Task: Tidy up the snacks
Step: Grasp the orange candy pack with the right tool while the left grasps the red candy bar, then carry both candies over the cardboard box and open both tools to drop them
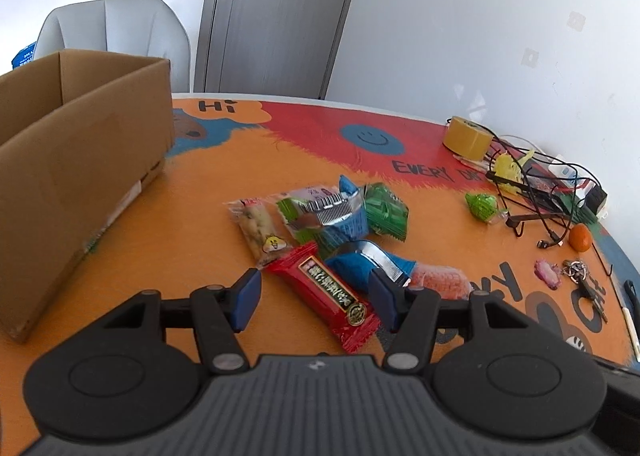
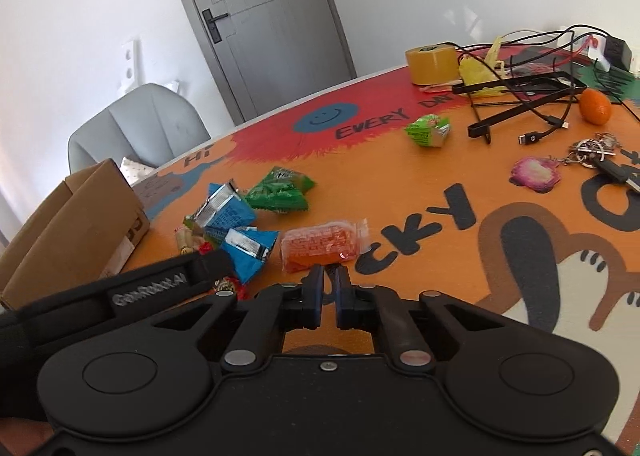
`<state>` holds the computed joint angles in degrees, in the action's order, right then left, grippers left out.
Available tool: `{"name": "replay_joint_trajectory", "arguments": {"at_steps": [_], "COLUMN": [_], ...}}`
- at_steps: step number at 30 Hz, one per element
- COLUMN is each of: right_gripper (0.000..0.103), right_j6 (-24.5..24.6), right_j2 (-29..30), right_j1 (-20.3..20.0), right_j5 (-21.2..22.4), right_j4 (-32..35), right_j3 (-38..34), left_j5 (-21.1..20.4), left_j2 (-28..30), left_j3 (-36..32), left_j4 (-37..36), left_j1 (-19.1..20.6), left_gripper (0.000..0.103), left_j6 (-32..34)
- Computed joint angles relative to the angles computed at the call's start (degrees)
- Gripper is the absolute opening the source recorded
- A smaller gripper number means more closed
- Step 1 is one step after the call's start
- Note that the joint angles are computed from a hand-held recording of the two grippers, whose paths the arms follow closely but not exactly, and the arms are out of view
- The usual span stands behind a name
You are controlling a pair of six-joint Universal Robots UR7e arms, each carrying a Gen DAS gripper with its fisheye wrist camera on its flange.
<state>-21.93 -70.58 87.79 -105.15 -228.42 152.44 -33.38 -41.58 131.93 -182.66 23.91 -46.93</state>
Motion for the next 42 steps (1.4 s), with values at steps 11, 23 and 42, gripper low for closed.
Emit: {"name": "replay_joint_trajectory", "arguments": {"at_steps": [11, 23, 42], "right_gripper": [0.056, 0.084, 0.051], "right_j6": [0.5, -2.9, -7.7], "right_j2": [1.5, 6.9, 8.3], "right_j1": [0.0, 1.8, 2.3], "right_j5": [-0.2, -3.3, -6.3], "right_j4": [-0.7, -4.3, -5.3], "right_j3": [-1.5, -5.2, -6.7], "left_j5": [0.3, 3.2, 5.0], "left_j2": [-1.3, -5.6, -7.7], "left_j3": [0.5, 3.6, 4.9], "left_j4": [2.8, 6.9, 9.8], "left_j1": [1.1, 0.0, -1.4], "left_gripper": [0.018, 0.018, 0.018], "left_j6": [0.0, -4.6, -6.9]}}
